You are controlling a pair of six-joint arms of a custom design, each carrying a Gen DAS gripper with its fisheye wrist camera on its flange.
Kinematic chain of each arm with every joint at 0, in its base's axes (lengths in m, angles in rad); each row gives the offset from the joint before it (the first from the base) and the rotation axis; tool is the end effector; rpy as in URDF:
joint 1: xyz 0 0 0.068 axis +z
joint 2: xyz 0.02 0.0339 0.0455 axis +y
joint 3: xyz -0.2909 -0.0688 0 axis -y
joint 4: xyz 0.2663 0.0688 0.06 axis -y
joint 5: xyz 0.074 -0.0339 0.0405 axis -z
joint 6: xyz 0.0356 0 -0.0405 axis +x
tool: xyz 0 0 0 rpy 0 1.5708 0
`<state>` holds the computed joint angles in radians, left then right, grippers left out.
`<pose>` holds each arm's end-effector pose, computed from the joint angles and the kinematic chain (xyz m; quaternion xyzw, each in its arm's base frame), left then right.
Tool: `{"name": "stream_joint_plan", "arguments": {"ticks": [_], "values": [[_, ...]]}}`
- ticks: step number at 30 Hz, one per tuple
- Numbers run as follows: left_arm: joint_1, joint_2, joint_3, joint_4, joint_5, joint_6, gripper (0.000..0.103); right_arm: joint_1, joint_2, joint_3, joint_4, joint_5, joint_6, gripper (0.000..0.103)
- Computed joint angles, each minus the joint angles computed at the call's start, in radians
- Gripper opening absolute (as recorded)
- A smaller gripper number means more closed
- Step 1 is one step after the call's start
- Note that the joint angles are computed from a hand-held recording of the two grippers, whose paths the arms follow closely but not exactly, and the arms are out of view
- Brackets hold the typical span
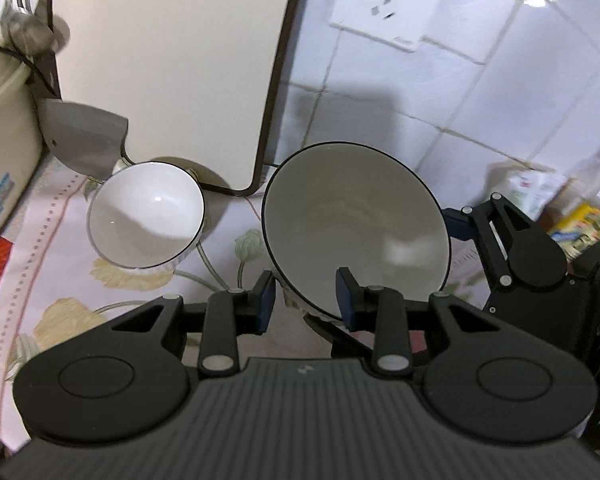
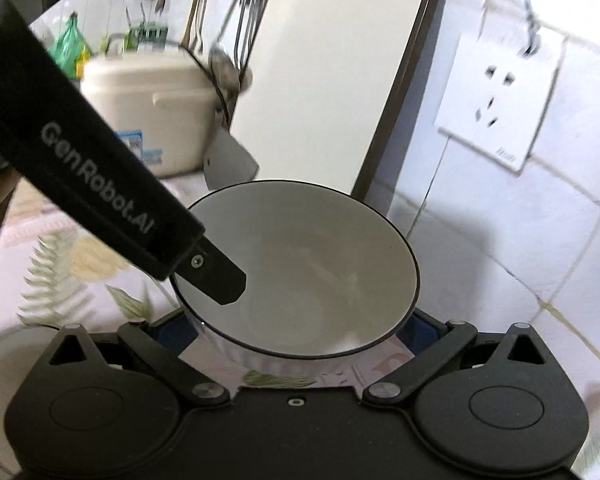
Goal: Organize plates and bowls
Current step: 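Close both grippers on the white ribbed bowl rim, then lift the white ribbed bowl and lower it into the large white bowl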
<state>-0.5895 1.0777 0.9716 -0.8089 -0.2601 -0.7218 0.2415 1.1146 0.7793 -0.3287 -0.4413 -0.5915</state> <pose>0.1876 -0.1145 0.3153 -0.1037 0.9339 -0.0974 0.3280 0.2359 0.0738 0.2782 -0.4425 0.7634 0.1193 0.4551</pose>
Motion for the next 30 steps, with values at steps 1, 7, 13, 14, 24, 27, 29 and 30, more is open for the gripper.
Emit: {"name": "stream_joint_plan", "arguments": {"ticks": [1,7,13,14,24,27,29,30], "values": [[-0.033,-0.01,0.021,-0.041,-0.025,-0.009,0.031,0.0,-0.036,-0.008,-0.017,-0.002,0.013,0.103],[-0.196,-0.051,0.123,-0.22,-0.137,-0.08,0.031,0.02,-0.254,-0.046,-0.106,0.014,0.078,0.103],[-0.398,-0.06,0.227,-0.405,-0.258,-0.227,0.031,0.058,-0.424,-0.039,-0.216,0.07,0.123,0.103],[-0.43,-0.058,0.239,-0.434,-0.272,-0.252,0.031,0.098,-0.436,-0.038,-0.221,0.106,0.144,0.103],[-0.768,-0.031,0.27,-0.683,-0.386,-0.636,0.031,0.401,-0.595,-0.031,-0.383,0.386,0.235,0.103],[-0.802,-0.053,0.225,-0.682,-0.36,-0.696,0.031,0.551,-0.619,-0.046,-0.406,0.528,0.279,0.103],[-0.817,-0.068,0.189,-0.677,-0.345,-0.725,0.031,0.632,-0.627,-0.06,-0.421,0.602,0.318,0.103],[-0.819,-0.077,0.17,-0.67,-0.337,-0.733,0.031,0.671,-0.629,-0.07,-0.426,0.635,0.348,0.103]]}}
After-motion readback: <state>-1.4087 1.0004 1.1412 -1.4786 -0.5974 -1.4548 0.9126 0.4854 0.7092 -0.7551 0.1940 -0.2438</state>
